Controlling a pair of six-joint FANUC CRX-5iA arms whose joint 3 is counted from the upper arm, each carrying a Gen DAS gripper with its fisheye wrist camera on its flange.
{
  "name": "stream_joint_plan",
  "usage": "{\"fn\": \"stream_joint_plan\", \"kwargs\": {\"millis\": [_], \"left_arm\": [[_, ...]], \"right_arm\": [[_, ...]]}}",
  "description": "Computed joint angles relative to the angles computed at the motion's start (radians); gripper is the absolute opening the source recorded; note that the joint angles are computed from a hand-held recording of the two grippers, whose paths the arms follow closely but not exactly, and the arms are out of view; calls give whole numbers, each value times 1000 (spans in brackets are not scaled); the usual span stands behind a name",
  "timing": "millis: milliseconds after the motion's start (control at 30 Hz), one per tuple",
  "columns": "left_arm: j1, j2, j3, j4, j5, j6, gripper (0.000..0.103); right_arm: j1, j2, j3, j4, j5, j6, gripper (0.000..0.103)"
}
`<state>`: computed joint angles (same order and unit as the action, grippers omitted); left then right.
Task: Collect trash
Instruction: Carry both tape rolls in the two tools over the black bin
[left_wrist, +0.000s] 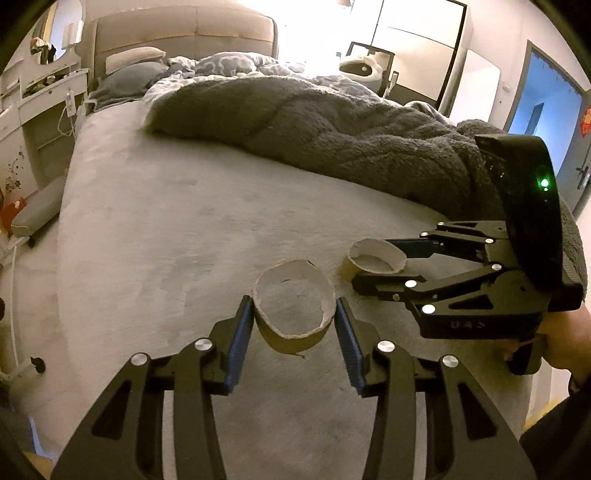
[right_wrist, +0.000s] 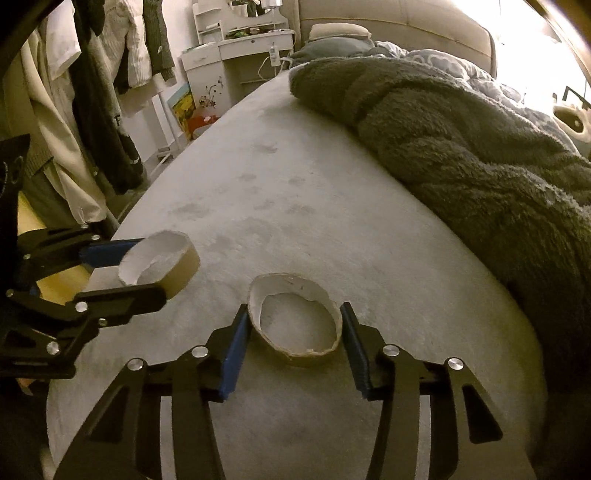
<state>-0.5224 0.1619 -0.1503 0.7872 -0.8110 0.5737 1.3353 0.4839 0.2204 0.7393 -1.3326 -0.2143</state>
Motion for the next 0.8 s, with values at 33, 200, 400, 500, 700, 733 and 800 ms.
{"fn": "stream_joint_plan", "kwargs": {"millis": [33, 200, 400, 500, 700, 733, 800], "left_arm": [[2, -2, 0, 0, 1, 1, 47], [17, -23, -1, -12, 11, 15, 47], [41, -75, -33, -29, 35, 27, 47], [60, -105, -54, -42, 46, 40, 47], [116, -165, -116, -60, 74, 70, 47], [123, -171, -123, -64, 82, 76, 47], [141, -186, -136, -83, 98, 100, 47]], "right_arm": [[-1, 4, 6, -1, -4, 1, 48], [4, 19, 34, 13, -36, -8, 48], [12, 54, 104, 60, -77, -23, 48], [18, 73, 137, 80, -90, -39, 48], [34, 132, 225, 75, -110, -47, 48], [37, 144, 246, 74, -112, -41, 48], [44, 170, 286, 76, -117, -29, 48]]}}
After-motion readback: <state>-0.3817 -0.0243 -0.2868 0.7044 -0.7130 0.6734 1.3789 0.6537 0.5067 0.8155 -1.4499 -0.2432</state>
